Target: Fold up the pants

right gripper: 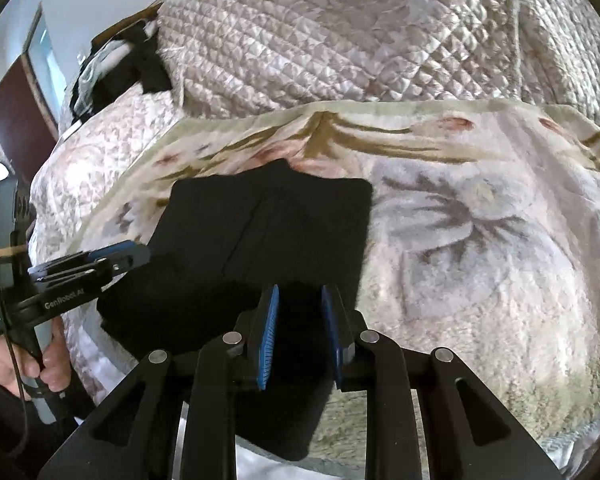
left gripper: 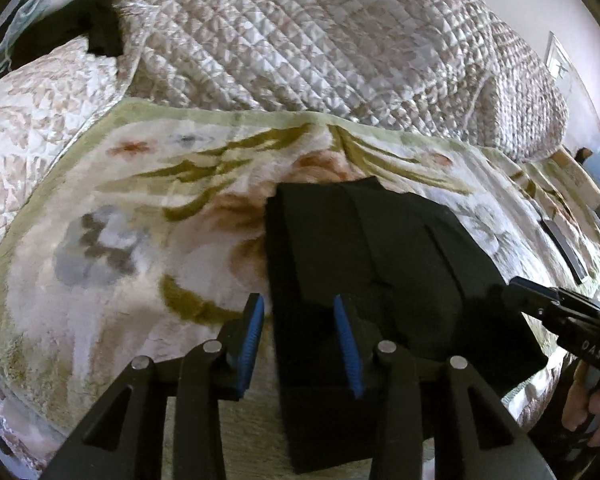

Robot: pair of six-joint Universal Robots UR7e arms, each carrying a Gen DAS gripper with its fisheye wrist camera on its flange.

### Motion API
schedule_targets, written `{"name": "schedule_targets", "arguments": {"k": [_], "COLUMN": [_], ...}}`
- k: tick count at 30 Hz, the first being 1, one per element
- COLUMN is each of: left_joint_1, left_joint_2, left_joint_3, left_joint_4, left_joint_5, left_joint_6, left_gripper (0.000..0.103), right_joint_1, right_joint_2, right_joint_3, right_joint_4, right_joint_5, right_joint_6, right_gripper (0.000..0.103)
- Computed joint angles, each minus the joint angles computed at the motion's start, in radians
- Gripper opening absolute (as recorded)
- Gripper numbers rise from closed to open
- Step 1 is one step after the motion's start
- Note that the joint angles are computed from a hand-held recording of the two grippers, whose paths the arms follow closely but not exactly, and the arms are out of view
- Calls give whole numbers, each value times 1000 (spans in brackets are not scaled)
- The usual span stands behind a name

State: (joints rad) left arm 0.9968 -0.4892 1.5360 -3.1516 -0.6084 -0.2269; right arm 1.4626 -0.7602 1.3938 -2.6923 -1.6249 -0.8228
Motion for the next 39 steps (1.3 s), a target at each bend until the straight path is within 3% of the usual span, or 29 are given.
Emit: {"name": "schedule_targets", "arguments": {"k": [6, 9, 10, 29, 36, 39], "left_joint_1": [10, 14, 16, 48, 61, 67], "left_joint_2": [-13, -19, -22, -9, 1, -10], "left_joint_3": [8, 8, 10, -26, -36, -14], "left_joint_4": [1, -8, -15, -3, -19, -32], "left_joint_5": [-16, -53, -67, -146, -159, -204], "left_joint_6": [-26, -32, -31, -76, -78, -95], "left_gripper": [40, 46, 49, 57, 67, 67], "right_joint_1": [-7, -13, -14, -11, -12, -14], "right_joint_2": [8, 12, 13, 81, 91, 88], "right_joint_3": [-42, -63, -68, -186, -203, -200], "right_joint_4": [52, 84, 95, 221, 241, 252], "right_joint_5": [4, 24, 32, 27, 33, 42], "right_joint_6": [62, 98, 106, 166, 178, 182], "right_gripper": [24, 48, 49, 49, 49, 49]}}
